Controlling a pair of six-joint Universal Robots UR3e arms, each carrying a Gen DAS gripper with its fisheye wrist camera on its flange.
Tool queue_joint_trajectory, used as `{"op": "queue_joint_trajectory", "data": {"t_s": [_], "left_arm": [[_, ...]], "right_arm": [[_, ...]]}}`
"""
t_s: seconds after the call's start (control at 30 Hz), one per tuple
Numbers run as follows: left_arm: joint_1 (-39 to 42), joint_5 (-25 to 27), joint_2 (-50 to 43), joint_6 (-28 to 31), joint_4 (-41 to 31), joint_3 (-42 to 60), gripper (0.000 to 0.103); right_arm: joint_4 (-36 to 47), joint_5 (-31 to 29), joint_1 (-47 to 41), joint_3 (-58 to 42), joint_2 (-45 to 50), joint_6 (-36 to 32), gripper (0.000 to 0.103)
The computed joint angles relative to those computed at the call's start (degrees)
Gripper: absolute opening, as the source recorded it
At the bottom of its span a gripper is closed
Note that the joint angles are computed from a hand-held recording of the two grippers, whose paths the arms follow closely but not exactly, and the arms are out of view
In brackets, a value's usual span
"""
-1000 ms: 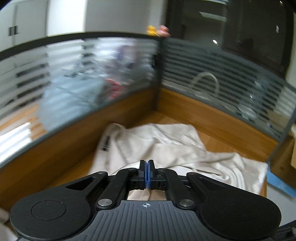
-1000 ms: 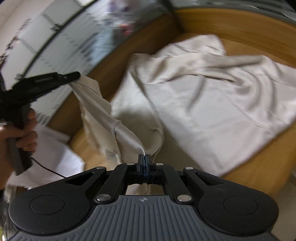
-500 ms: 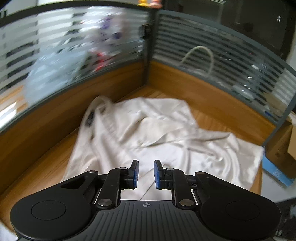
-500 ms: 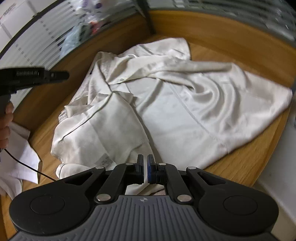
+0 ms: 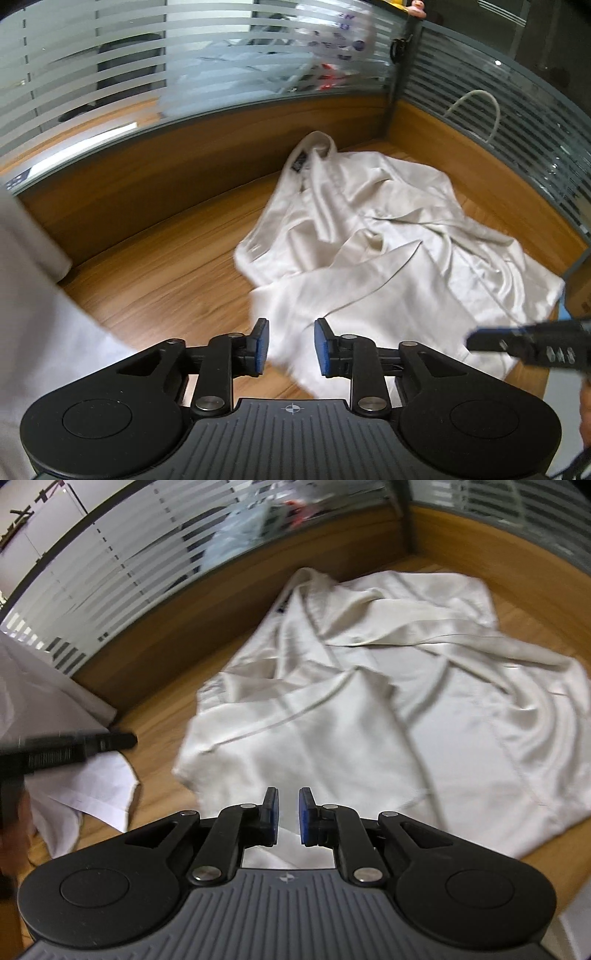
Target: Fold clothes
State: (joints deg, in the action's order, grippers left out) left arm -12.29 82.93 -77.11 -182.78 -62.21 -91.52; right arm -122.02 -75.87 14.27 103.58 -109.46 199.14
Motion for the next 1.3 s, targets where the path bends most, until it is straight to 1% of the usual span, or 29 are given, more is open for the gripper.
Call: {"op": "queue_joint_trajectory", "data": {"t_s": [0.13, 0.17, 0.23, 0.3, 0.33, 0.37, 0.4, 0.53, 0.57, 0.63, 0.7, 0.83, 0.9, 0.93, 0.97, 1.0, 1.03, 1.07, 1.23, 1.3], "left_arm": [[3.05, -1.07, 7.01, 1.12, -1.00, -5.62, 0.040], [4.11, -1.68, 8.88, 1.54, -1.51, -7.04, 0.042], [6.11, -3.02, 11.91, 2.67, -2.92, -9.15, 0.042], [8.26, -4.20, 14.90, 4.29, -4.35, -11.17, 0.042], [9.50, -4.76, 16.46, 5.22, -5.02, -12.19, 0.042], [10.64, -5.18, 17.85, 5.91, -5.58, -13.08, 0.042], [11.88, -5.61, 19.29, 6.51, -6.23, -13.93, 0.043], [18.08, -8.34, 24.89, 9.24, -10.57, -16.38, 0.044], [19.92, -9.21, 26.28, 10.08, -12.04, -16.78, 0.044], [23.65, -10.92, 28.86, 11.82, -15.05, -17.32, 0.045], [27.63, -12.84, 31.44, 13.93, -18.33, -17.68, 0.047], [36.69, -16.94, 36.53, 20.03, -26.48, -17.56, 0.047], [40.66, -18.60, 38.46, 22.77, -30.30, -17.21, 0.047], [42.85, -19.57, 39.46, 24.27, -32.49, -16.94, 0.047], [44.70, -20.31, 40.24, 25.56, -34.29, -16.67, 0.047], [46.08, -20.80, 40.77, 26.56, -35.55, -16.45, 0.047], [47.52, -21.30, 41.30, 27.61, -36.87, -16.20, 0.047], [47.96, -21.39, 41.36, 27.76, -37.07, -16.16, 0.047], [45.35, -19.83, 39.25, 24.15, -32.68, -16.79, 0.047], [42.38, -18.29, 37.31, 21.28, -28.88, -17.28, 0.047]], "right_arm": [[-6.10, -0.01, 4.39, -3.32, 8.48, 10.91, 0.022], [-7.65, -0.08, 5.45, -4.32, 10.77, 13.80, 0.023], [-10.53, -1.17, 7.70, -6.17, 15.18, 18.69, 0.025], [-11.87, -3.35, 10.13, -9.06, 19.77, 23.21, 0.030], [-12.28, -4.64, 11.28, -10.51, 21.82, 24.92, 0.035], [-12.45, -6.47, 12.79, -12.46, 24.08, 25.93, 0.039], [-12.43, -8.39, 14.31, -14.61, 26.39, 26.71, 0.041], [-9.94, -12.76, 19.43, -24.61, 35.34, 21.38, 0.045], [-9.51, -13.53, 20.64, -26.95, 37.40, 19.73, 0.051], [-7.44, -15.54, 23.01, -32.48, 41.61, 16.23, 0.058], [-5.73, -18.64, 25.55, -37.48, 45.48, 11.29, 0.058], [-1.46, -25.89, 30.27, -47.03, 52.66, 1.62, 0.058], [0.18, -29.32, 31.92, -50.66, 55.75, -2.49, 0.055], [1.01, -31.38, 32.69, -52.42, 57.26, -4.32, 0.047], [1.11, -32.66, 33.12, -52.74, 57.78, -5.74, 0.031], [0.58, -32.83, 33.03, -51.58, 57.14, -6.54, 0.023], [-0.07, -32.76, 32.82, -50.11, 56.26, -7.20, 0.007], [-0.71, -32.69, 32.60, -48.66, 55.39, -7.87, 0.002], [-8.01, -28.59, 29.04, -35.11, 43.89, -4.76, 0.002], [-9.66, -26.95, 27.11, -30.32, 38.43, -3.77, 0.002]]}}
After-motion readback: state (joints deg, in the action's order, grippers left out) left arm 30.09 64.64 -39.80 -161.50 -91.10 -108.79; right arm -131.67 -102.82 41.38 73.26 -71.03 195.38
